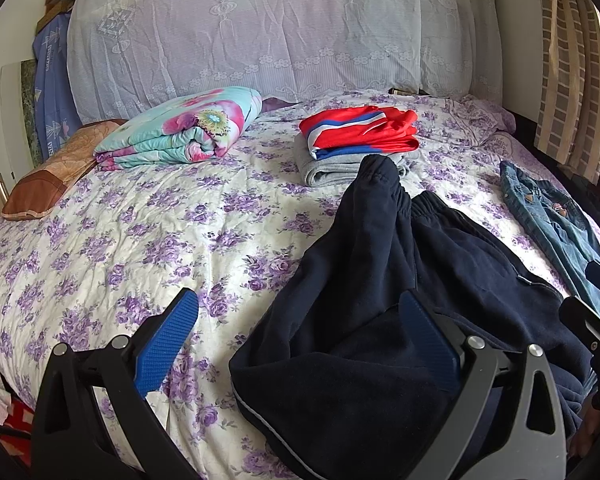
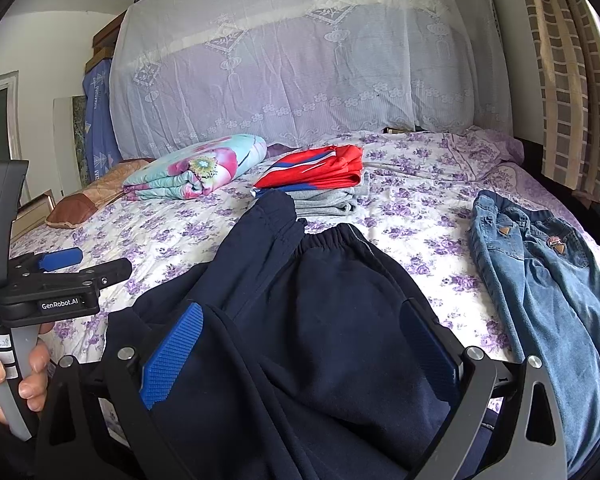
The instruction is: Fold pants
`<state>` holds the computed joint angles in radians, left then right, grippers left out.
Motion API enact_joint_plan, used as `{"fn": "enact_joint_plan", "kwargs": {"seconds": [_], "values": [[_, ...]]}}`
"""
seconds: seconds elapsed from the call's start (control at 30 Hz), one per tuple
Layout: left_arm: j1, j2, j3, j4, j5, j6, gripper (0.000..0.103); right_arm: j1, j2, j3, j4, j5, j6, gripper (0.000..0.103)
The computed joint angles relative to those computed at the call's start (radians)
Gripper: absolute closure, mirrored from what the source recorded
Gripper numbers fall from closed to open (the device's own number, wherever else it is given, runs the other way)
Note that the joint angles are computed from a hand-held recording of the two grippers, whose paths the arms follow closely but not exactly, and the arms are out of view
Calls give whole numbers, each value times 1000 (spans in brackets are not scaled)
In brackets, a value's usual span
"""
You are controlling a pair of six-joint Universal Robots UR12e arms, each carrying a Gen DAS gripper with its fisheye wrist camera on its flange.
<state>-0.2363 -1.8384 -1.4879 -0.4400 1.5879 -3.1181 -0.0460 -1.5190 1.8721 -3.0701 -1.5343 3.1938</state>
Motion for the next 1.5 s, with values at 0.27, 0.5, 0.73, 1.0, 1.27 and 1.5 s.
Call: {"fn": "enact_joint_plan", "kwargs": {"seconds": [0.27,0.5,0.73,1.0,1.27,1.5], "values": [[-1,-1,2,-1,2,-1,5,1,0,0,0,-1,0,4],[0,0,1,-1,2,-1,5,1,0,0,1,-1,0,4],[2,3,-1,-6,0,0,5,3,2,-5,9,-1,1,4],[2,-4,10,-21,5,4,5,2,8,-13,26,2,1,4],[45,-157,262,-252,-82,42,5,-92,93,-193,209,130,23,4],[30,-397,657,-715,-204,177,9,-118,307,-509,650,137,-41,4]]}}
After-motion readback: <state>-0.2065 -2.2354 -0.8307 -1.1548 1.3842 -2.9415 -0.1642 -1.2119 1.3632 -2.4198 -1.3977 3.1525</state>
